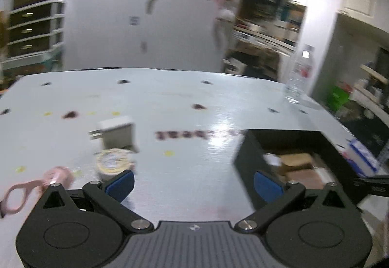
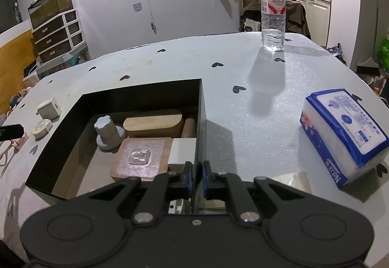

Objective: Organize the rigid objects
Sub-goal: 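Move the left gripper to the round tape measure and grasp it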

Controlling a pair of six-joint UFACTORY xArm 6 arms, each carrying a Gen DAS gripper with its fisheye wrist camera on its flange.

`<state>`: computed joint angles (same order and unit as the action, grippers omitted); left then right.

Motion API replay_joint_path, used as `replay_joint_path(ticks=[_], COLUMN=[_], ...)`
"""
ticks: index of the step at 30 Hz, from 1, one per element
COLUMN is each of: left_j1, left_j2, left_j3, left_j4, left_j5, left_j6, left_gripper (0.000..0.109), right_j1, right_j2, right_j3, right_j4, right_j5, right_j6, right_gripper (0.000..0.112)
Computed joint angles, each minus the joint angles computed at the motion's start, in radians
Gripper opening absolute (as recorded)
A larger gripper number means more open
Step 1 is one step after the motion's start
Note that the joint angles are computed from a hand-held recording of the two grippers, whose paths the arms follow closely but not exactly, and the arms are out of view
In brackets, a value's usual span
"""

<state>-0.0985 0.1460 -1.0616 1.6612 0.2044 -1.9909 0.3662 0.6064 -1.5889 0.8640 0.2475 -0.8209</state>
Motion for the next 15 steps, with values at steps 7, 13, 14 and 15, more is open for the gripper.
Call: replay_joint_path(ticks=[7,13,14,15], left_j1=[-0.025,-0.003,0.001,0.005], left_j2=[0.018,0.077,0.09,0.104], left_j3=[0.023,-0.011,-0.022,-0.032], left_j4=[-0.034,-0.17,-0.194,-0.209], left_j5=[0.183,0.194,0.198,0.199], left_j6=[-0.077,0.014,0.031,0.042], left_gripper=[0.103,0.103,0.103,0.103], right_j1=[0.001,0.002,0.002,0.002], right_j2=[-0.001,0.001,0.003,0.004], right_j3=[0.002,0.0,-0.001,-0.002], right_j4=[-0.008,-0.012,-0.017,-0.023], right_j5=[-0.005,-0.005,-0.006,-0.007], right_j6=[0.008,0.01,0.013,0.018], right_gripper=[0.008,0.008,0.008,0.008])
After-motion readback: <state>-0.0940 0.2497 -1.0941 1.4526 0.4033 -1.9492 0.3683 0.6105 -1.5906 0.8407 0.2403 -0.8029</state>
